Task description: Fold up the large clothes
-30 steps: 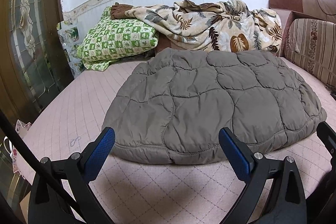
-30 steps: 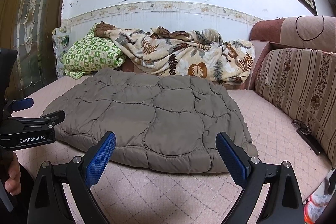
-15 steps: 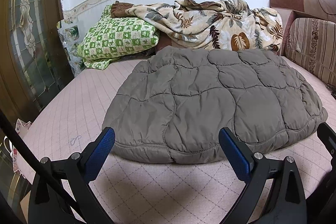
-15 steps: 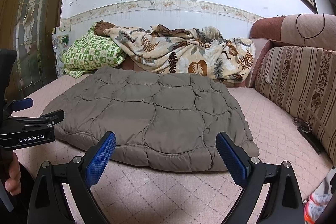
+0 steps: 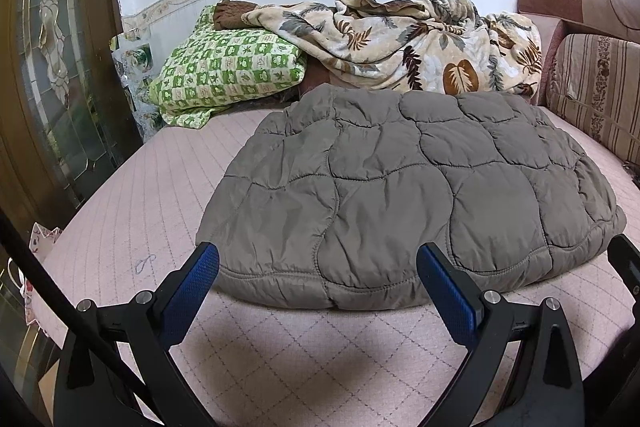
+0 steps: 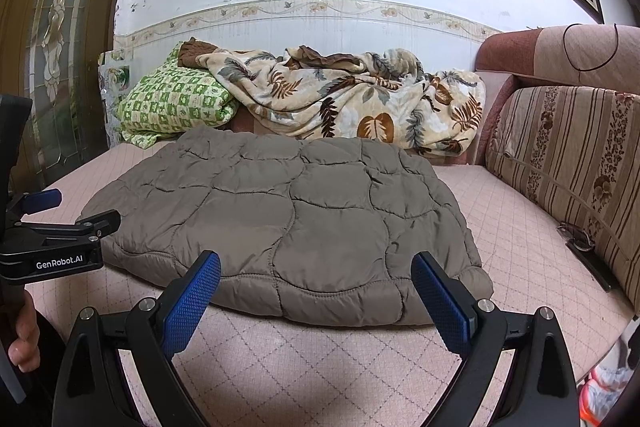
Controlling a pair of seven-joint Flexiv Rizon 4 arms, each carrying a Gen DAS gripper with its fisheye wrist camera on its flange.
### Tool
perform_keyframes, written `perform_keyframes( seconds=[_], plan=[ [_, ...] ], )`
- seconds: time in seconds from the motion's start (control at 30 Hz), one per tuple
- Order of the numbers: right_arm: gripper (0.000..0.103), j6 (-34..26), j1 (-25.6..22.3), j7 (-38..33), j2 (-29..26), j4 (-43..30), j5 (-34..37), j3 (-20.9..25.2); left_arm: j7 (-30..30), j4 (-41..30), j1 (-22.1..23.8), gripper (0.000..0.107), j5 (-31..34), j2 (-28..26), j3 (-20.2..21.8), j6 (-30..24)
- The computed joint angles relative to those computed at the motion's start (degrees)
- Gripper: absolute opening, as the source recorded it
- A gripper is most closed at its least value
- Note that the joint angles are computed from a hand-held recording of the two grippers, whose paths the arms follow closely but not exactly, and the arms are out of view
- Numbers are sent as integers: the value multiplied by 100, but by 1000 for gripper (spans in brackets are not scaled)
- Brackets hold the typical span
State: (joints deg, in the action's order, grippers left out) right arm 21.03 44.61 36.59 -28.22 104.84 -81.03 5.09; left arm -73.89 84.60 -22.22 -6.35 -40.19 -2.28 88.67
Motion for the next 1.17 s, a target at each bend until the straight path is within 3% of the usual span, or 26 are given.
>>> perform_keyframes(
  seconds=[0.43,0.77,0.97,1.17],
  plan=[
    [98,22,-17,-14,9,5,1,2,44,38,105,99,-51,58,-147,-78],
    [98,0,-13,-7,22,21,2,9,-100,-44,-34,99,47,48,78,-158],
    [98,17,-27,-2,29,26,1,10,-68,34,143,99,-61,109,-186,-162],
    [98,7,-28,34,47,56,7,23,-179,40,23,99,-23,154,15,-243]
  ],
)
